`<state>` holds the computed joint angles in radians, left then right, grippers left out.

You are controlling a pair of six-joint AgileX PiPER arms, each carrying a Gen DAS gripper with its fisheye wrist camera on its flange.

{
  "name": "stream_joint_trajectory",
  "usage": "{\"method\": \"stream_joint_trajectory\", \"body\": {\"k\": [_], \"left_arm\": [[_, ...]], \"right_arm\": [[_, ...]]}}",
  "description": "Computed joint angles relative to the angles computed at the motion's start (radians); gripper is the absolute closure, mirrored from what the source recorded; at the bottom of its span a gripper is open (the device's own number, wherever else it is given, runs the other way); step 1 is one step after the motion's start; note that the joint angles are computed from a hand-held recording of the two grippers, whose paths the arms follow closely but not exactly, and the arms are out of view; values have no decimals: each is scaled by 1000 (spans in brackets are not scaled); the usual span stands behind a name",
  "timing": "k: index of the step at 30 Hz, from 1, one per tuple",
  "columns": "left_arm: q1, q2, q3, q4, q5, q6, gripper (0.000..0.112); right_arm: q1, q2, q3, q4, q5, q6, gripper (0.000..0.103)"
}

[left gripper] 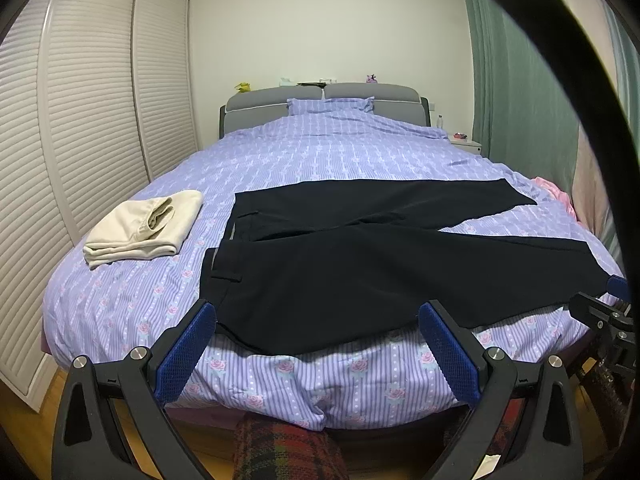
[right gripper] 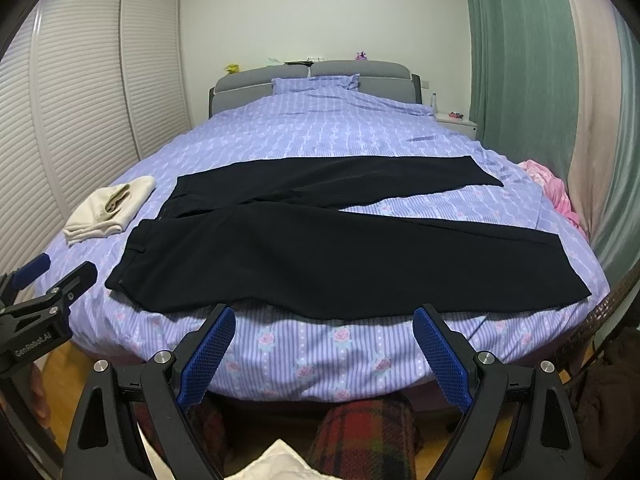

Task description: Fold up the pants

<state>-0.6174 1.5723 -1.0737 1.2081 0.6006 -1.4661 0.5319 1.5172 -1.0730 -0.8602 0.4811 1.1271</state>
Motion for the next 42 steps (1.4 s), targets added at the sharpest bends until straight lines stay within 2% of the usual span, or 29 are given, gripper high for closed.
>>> {"method": "stream_joint_trajectory", "body": {"k": [26, 36, 38, 42], "left_arm": [[1, 7, -3, -12, -2, 7, 9], [49, 64, -17, -42, -30, 22, 9], [64, 74, -6, -39, -34, 6, 9], [106, 82, 49, 9, -52, -93, 9]], "right_arm": [[-2, 5, -9, 30, 2, -28, 11], [-34, 81, -43, 106, -13, -93, 11], [-32, 103, -52, 100, -12, -75, 11], [-39, 153, -56, 61, -73, 11, 11]]}}
